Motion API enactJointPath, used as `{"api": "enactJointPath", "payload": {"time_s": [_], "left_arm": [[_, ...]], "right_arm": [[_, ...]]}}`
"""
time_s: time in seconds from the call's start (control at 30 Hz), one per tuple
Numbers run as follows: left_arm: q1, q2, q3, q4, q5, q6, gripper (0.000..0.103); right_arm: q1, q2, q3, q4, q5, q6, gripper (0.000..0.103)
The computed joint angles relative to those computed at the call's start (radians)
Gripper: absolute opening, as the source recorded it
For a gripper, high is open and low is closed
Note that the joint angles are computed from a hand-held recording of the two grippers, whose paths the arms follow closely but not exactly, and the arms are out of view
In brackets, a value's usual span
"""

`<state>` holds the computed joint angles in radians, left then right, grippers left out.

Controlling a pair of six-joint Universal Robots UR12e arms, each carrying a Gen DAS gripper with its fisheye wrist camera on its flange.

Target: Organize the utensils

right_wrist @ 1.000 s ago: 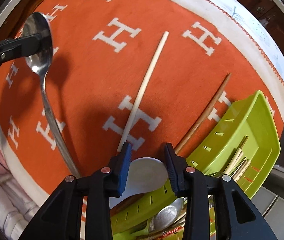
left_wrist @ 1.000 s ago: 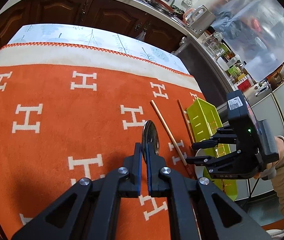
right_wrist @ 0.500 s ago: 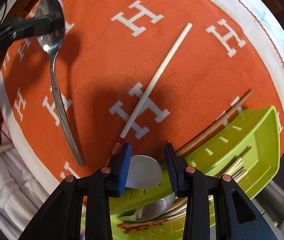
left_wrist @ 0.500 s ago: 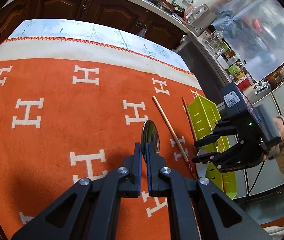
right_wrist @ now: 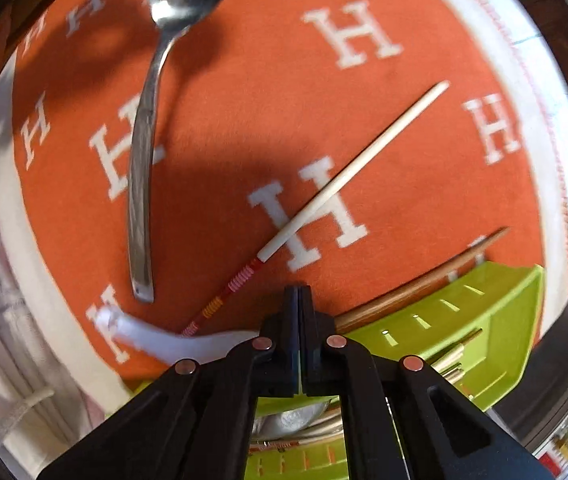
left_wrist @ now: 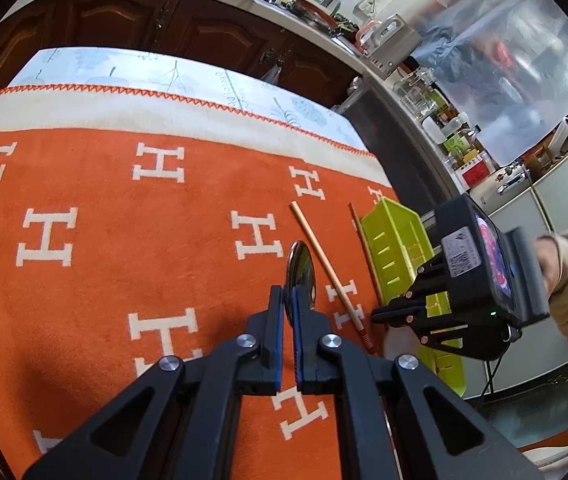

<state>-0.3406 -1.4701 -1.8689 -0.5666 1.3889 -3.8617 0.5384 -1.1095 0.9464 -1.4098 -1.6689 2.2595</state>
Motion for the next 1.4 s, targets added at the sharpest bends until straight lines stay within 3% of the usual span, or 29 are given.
{"api": "enactJointPath", "payload": {"time_s": [0.13,0.33,0.57,0.63,0.77,0.87,1.0,1.13,1.27,1.33,1.4], "left_arm": [[-0.012,0.001,0.003,0.037,0.016,-0.005,0.001],[-0.045,0.0,0.033,0.058,0.035,0.048,0.001],[-0.095,-0.012,0.107,0.051,0.044,0.131,0.002],[-0.108,-0.017,0.13,0.057,0.044,0.143,0.002],[-0.13,-0.049,0.187,0.07,0.016,0.149,0.002],[-0.145,-0.099,0.24,0.05,-0.012,0.165,0.002],[-0.162,-0.182,0.318,-0.052,-0.054,0.191,0.002],[-0.181,-0.263,0.403,-0.204,-0.039,0.21,0.001],[-0.185,-0.304,0.445,-0.259,-0.017,0.178,0.002],[-0.189,-0.308,0.447,-0.267,0.0,0.172,0.011],[-0.196,-0.312,0.451,-0.265,0.033,0.16,0.039]], "right_arm": [[-0.022,-0.04,0.029,-0.093,0.078,0.126,0.0],[-0.087,-0.104,0.053,-0.124,0.24,0.322,0.0],[-0.185,-0.251,0.246,-0.275,0.46,0.491,0.0],[-0.196,-0.319,0.36,-0.345,0.485,0.547,0.0],[-0.251,-0.389,0.454,-0.438,0.545,0.665,0.0],[-0.283,-0.444,0.531,-0.519,0.523,0.768,0.0],[-0.299,-0.497,0.63,-0.651,0.422,0.901,0.0],[-0.321,-0.519,0.672,-0.678,0.37,0.999,0.0],[-0.332,-0.525,0.706,-0.679,0.384,1.022,0.001],[-0.337,-0.526,0.711,-0.663,0.396,1.013,0.001],[-0.339,-0.526,0.716,-0.657,0.413,1.004,0.001]]}}
